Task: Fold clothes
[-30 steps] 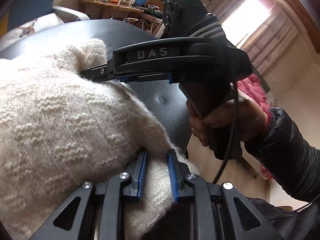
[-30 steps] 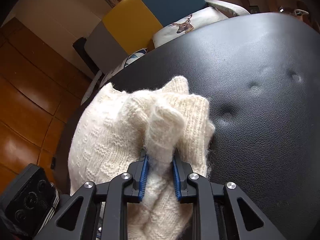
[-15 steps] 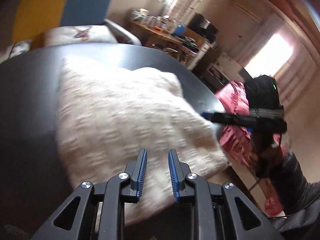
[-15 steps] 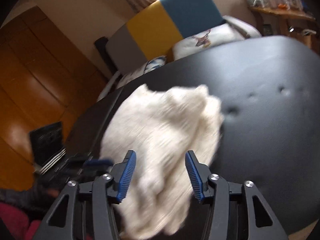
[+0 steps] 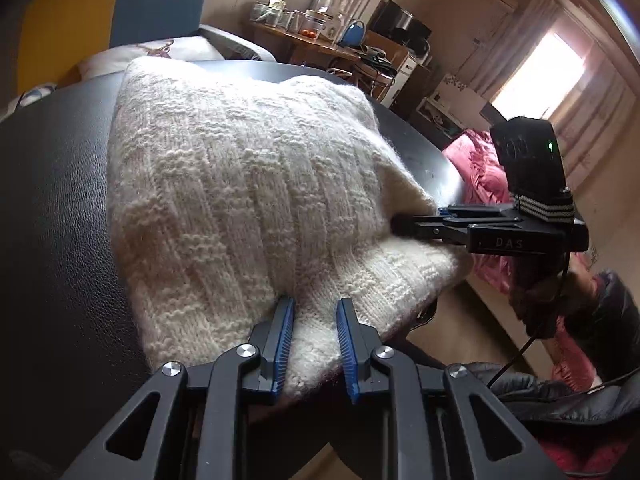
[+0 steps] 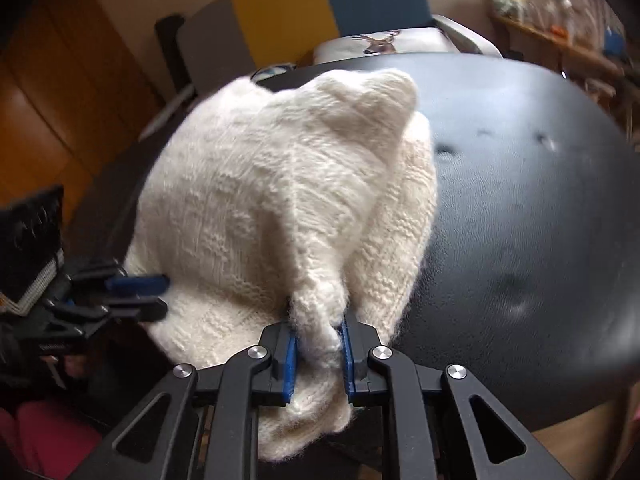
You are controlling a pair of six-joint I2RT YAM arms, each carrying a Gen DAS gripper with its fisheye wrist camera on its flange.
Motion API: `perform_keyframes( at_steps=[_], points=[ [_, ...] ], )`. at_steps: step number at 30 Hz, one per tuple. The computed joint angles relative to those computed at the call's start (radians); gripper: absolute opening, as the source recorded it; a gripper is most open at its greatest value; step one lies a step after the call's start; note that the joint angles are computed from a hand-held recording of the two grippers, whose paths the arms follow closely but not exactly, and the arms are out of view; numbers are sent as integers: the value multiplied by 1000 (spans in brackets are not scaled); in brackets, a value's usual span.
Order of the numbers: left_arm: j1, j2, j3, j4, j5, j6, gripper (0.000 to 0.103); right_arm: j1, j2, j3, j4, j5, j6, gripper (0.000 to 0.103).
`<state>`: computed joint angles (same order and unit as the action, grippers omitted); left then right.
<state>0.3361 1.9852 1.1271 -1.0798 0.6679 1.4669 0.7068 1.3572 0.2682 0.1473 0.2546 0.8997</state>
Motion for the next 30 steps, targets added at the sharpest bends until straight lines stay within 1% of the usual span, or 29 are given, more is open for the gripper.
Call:
perform_keyframes(
  at_steps=[1,3,4,6,7,8,11,12,14,15,17,18,20,21,22,24,25,26,27,28,30],
  points=[
    [1,1,23,-30,-2,-3,22,-8,-12,-18,24,-11,2,18],
    [22,5,73,-96,27,12,22,-35,-68,-36,13,-57,3,24],
    [32,8,99,-129,43,20,22,-47,-110,-37,-18,-75,-6,32],
    [61,26,169,-205,106,48,24,-63,-221,5,-185,-70,-38,59],
    [73,27,196,-219,137,47,24,-69,-287,33,-280,-49,-59,65],
    [72,28,213,-217,154,33,24,-85,-324,68,-337,-39,-100,69],
    [59,32,255,-199,199,-17,25,-141,-387,181,-452,-19,-235,70],
    [44,12,233,-159,206,-40,25,-174,-352,227,-427,-54,-299,70],
    [22,-22,181,-97,210,-30,25,-242,-200,337,-341,-181,-399,70],
    [11,-38,150,-61,199,-27,25,-280,-97,408,-304,-265,-447,70],
    [-18,-72,90,7,167,-44,25,-324,119,575,-286,-398,-517,70],
    [-41,-77,68,55,160,-71,25,-346,221,665,-300,-463,-546,70],
    [-56,-74,17,113,144,-91,25,-392,427,855,-356,-616,-583,70],
    [-54,-56,14,109,142,-93,25,-407,524,954,-409,-680,-606,70],
    [-49,-33,17,99,140,-93,26,-416,618,1052,-464,-720,-628,70],
    [-49,-7,16,92,129,-109,25,-426,793,1240,-586,-748,-663,69],
    [-48,-8,3,104,126,-111,25,-426,863,1319,-638,-720,-670,69],
    [-45,-24,-30,141,125,-112,25,-425,906,1347,-642,-675,-679,68],
    [-41,-25,-39,147,129,-110,25,-424,943,1364,-632,-628,-688,66],
    [-36,-21,-41,146,133,-107,25,-422,982,1384,-624,-580,-695,66],
    [-28,-5,-29,125,140,-97,25,-419,972,1352,-592,-570,-696,67]
  ],
)
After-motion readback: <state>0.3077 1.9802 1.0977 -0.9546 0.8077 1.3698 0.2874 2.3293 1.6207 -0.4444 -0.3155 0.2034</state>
